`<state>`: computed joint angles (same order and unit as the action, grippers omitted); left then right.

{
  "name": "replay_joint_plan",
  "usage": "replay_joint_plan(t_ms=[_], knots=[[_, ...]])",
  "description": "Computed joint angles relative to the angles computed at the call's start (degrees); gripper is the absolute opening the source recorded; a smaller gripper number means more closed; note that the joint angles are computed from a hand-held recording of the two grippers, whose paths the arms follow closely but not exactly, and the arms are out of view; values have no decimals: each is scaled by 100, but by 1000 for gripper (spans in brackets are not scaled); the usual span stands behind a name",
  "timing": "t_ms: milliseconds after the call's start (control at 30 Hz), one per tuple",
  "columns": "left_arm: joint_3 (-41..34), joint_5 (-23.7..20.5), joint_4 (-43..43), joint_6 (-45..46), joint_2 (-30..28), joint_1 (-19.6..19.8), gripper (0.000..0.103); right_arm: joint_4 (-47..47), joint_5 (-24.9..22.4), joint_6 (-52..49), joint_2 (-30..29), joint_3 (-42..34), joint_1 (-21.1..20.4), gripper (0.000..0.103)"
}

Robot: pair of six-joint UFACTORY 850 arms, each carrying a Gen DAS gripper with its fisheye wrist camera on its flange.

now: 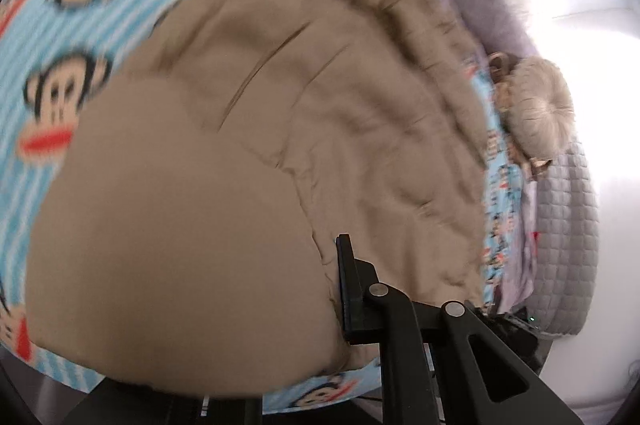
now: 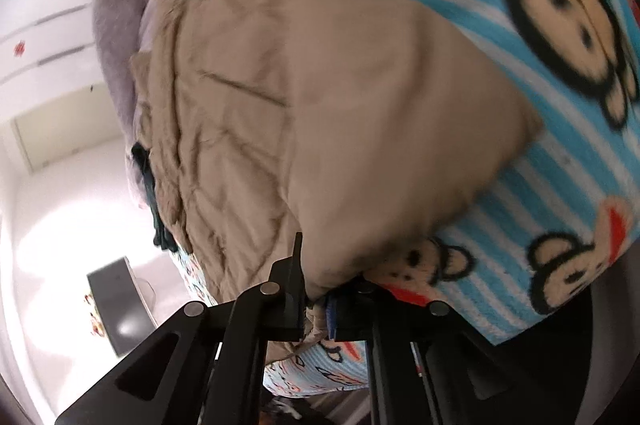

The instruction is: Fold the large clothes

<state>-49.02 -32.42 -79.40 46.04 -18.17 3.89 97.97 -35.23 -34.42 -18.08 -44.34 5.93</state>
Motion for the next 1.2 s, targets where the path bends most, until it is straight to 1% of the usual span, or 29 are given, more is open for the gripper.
replay_joint_plan(t_ms=[67, 167, 400, 500, 567, 600, 633, 667, 700, 800, 833, 867, 933, 1033, 1067, 1100, 1200], knots=[[-163, 25, 38, 32, 138, 6, 16, -412, 80, 171, 25, -196, 22, 7], [-454, 121, 145, -44, 191, -26, 16, -963, 161, 398, -10, -591, 29, 7], [-1222, 581, 330, -430, 116, -235, 16, -1957, 120, 666, -315, -1772, -101, 6], [-1539, 810, 600, -810, 42, -280, 16, -2342, -14, 683, -554, -2383, -145, 6], [-1729, 937, 993, -1308, -14, -315, 16, -2505, -139, 658, -681, -2697, -176, 6], [-1921, 986, 1341, -1724, -95, -330, 16, -2494, -265, 629, -786, -2892, -211, 6], [-2048, 1004, 1493, -1909, -152, -330, 16, -2455, -414, 569, -934, -3142, -250, 6], [-2063, 1029, 1480, -1905, -161, -330, 16, -2478, -479, 548, -1030, -3310, -258, 6], [-2224, 1018, 1675, -2107, -250, -328, 16, -2574, -543, 562, -1157, -3540, -267, 6], [-2746, 903, 2508, -2815, -552, -332, 16, -2856, -693, 674, -1529, -4180, -246, 6], [-3037, 803, 2933, -3132, -727, -325, 16, -2974, -740, 730, -1676, -4432, -236, 6], [-3177, 743, 3117, -3257, -815, -326, 16, -3115, -779, 802, -1837, -4705, -221, 6], [-3697, 475, 3592, -3512, -1158, -307, 16, -3430, -802, 1009, -2132, -5198, -169, 6], [-4702, -29, 4429, -4020, -1833, -294, 16, -4002, -861, 1598, -2675, -6057, -114, 6], [-4959, -170, 4603, -4141, -2003, -298, 16, -4099, -890, 1728, -2847, -6330, -109, 6], [-5455, -425, 4804, -4283, -2344, -278, 16, -4201, -917, 1844, -2990, -6571, -101, 6], [-6630, -1006, 5095, -4566, -3163, -235, 16, -4868, -1067, 2511, -3711, -7758, -39, 6]])
